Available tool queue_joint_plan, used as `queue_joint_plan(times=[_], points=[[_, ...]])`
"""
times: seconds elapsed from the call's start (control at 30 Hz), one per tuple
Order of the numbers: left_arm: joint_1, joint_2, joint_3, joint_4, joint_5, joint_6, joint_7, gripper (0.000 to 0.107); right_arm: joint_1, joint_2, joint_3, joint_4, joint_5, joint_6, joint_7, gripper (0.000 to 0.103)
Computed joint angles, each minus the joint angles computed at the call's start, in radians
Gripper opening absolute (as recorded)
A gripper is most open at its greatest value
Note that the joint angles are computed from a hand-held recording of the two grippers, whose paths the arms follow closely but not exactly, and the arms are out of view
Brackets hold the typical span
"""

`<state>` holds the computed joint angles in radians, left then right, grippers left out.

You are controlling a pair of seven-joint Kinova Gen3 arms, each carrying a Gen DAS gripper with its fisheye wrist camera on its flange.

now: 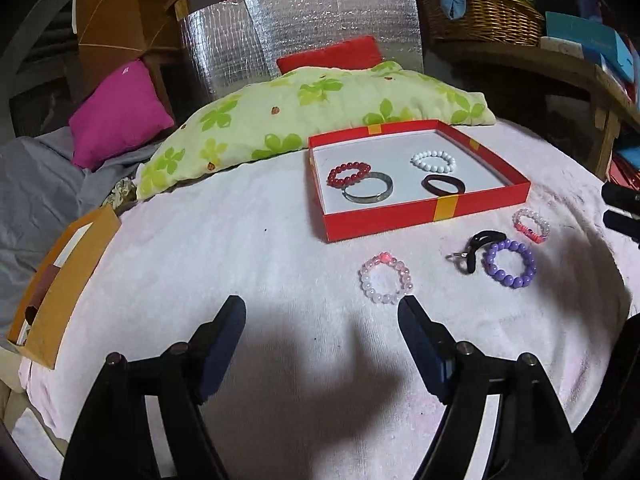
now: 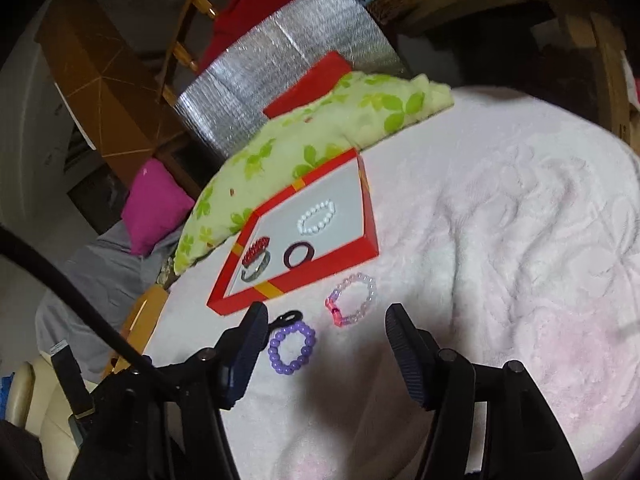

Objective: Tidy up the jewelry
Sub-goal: 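Move both open tools back over the remaining jewelry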

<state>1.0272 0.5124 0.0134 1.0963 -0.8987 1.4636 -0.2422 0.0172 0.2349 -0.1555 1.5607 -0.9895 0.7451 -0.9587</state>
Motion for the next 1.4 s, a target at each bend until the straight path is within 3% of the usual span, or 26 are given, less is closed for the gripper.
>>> queue_joint_plan(times=[0.2,0.6,0.9,1.2,1.27,1.4], points=[[-0.025,0.019,-0.002,-0.027,0.046,0.018,-0.011,0.079,-0.041,0.029,0.009,-0.038,0.126,-0.006,-0.104,0.065],[-0.024,0.025,-0.01,-0.03,0.055,0.017,-0.026,0.079,-0.026,0.058,-0.01,-0.074,0.176,0.022,-0.183,0.065],[-0.037,0.018,-0.001,-0.019,0.076,-0.015,-0.041,0.079,0.003,0.082,-0.02,-0.089,0.151,0.052,-0.221,0.065],[-0.061,-0.012,0.02,0.03,0.118,-0.137,-0.071,0.079,0.031,0.13,-0.047,-0.128,0.1,0.052,-0.227,0.061],[-0.067,-0.027,0.021,0.052,0.123,-0.172,-0.06,0.079,0.0,0.137,-0.037,-0.151,0.147,0.039,-0.254,0.057],[-0.084,-0.062,0.025,0.103,0.133,-0.237,-0.013,0.079,-0.174,0.15,0.087,-0.219,0.309,0.022,-0.338,0.047]])
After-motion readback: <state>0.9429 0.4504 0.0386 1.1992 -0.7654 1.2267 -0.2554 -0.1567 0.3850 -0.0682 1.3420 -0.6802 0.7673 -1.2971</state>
